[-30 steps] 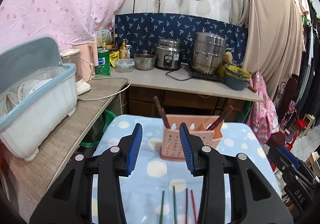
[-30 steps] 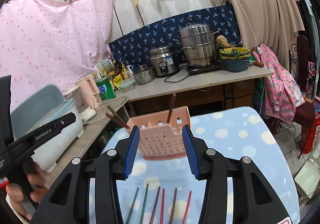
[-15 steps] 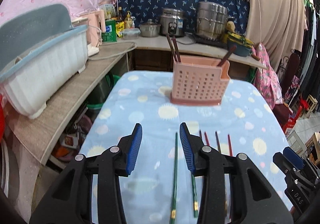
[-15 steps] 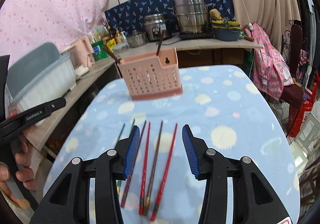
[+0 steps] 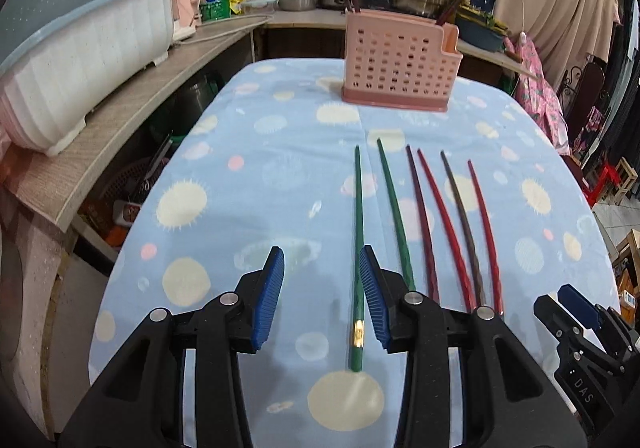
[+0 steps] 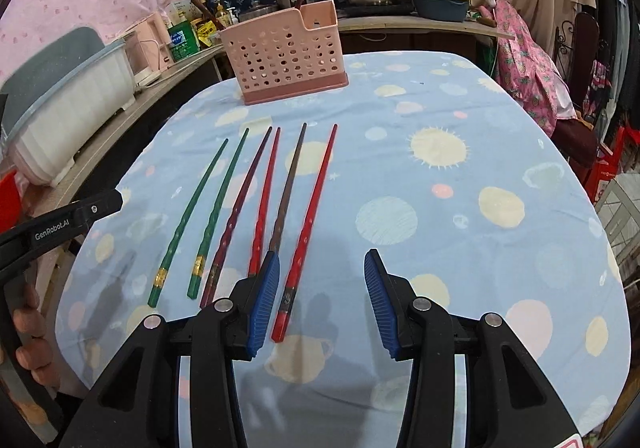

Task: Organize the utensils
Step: 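Close the right tool on a bright red chopstick while the left tool grasps a green chopstick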

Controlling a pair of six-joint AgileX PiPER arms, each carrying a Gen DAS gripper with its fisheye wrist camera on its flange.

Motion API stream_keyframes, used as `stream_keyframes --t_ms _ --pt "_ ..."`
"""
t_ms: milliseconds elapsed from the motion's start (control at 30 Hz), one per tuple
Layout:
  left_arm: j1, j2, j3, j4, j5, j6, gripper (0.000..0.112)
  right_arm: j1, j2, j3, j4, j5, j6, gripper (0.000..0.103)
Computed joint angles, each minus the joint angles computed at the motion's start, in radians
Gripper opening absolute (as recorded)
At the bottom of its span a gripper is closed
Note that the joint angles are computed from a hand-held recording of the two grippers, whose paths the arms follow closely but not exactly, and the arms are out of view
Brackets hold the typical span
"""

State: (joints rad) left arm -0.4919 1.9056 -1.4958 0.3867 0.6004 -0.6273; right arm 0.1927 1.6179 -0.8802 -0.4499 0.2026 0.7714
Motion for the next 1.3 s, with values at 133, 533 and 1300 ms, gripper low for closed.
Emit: stream_keyframes --t_ms 133,533,1300 --pt "-0.010 0.004 0.037 0.006 -0.005 -0.010 0.038 0.020 0.032 0.002 -0.047 -0.008 0.069 0.039" --pt "-0.023 0.013 0.089 0.006 -0.031 -0.021 0.046 0.060 0.099 -0.030 -0.090 0.000 0.118 0.018" --pt "-0.016 0.054 0.115 -0.031 -0.052 0.001 0.048 0.055 0.081 0.024 -0.224 -0.034 0.247 0.007"
